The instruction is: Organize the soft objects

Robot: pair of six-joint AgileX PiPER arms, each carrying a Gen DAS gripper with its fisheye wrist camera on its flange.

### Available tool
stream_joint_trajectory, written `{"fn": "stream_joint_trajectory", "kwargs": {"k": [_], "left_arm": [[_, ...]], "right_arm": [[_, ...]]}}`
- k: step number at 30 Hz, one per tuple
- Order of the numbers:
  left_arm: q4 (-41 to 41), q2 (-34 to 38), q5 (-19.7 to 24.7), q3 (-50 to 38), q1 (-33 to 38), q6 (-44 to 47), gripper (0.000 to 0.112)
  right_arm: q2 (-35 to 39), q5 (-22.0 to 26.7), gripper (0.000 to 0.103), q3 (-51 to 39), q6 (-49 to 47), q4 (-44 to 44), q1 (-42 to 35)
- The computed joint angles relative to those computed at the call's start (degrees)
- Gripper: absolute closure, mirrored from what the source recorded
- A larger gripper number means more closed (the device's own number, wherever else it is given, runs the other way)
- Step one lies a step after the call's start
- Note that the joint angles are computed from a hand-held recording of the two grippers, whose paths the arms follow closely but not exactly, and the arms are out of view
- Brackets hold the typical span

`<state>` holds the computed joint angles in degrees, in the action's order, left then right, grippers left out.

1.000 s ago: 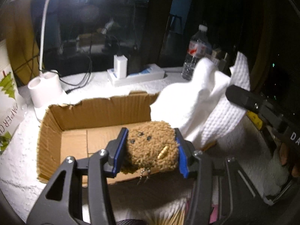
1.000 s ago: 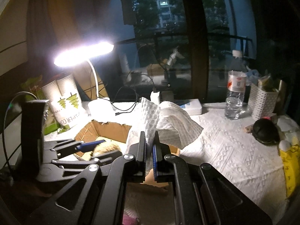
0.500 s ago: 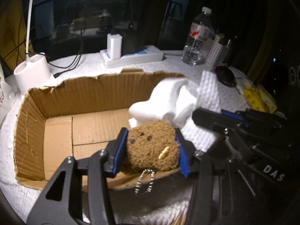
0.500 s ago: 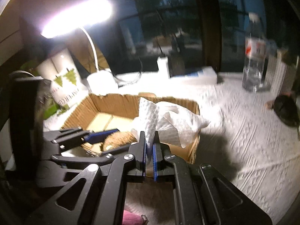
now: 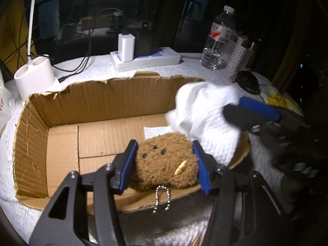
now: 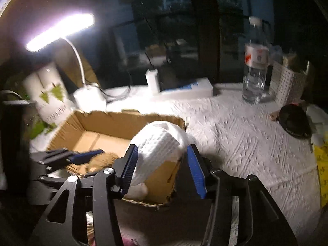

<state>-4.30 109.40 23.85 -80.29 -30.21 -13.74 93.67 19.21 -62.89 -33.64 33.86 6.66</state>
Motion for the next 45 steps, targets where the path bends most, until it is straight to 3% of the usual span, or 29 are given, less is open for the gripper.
{"fn": "stream_joint_trajectory", "kwargs": {"k": [5, 9, 15, 28, 45], "left_arm": [[-1.0, 0.3, 0.7, -0.5, 0.4, 0.9, 0.054], [-1.0, 0.3, 1.2, -0.8, 0.6, 1.0, 0.052], [0.8, -0.4, 0.7, -0.5, 0.5, -0.1, 0.045], [6.0, -4.9, -0.7, 3.3, -0.4, -5.3, 0.043], [16.8, -15.7, -3.2, 13.4, -3.1, -17.8, 0.042]], "right_arm": [[5.5, 1.4, 0.050, -3.9, 11.4, -10.0, 0.3], [10.0, 5.7, 0.050, -7.2, 14.5, -12.0, -0.8], [10.4, 5.8, 0.050, -7.2, 16.3, -13.4, -0.7], [2.0, 3.1, 0.050, -1.3, 19.3, -16.3, -0.2], [-12.2, 2.7, 0.050, 8.7, 26.6, -22.4, 4.2]]}}
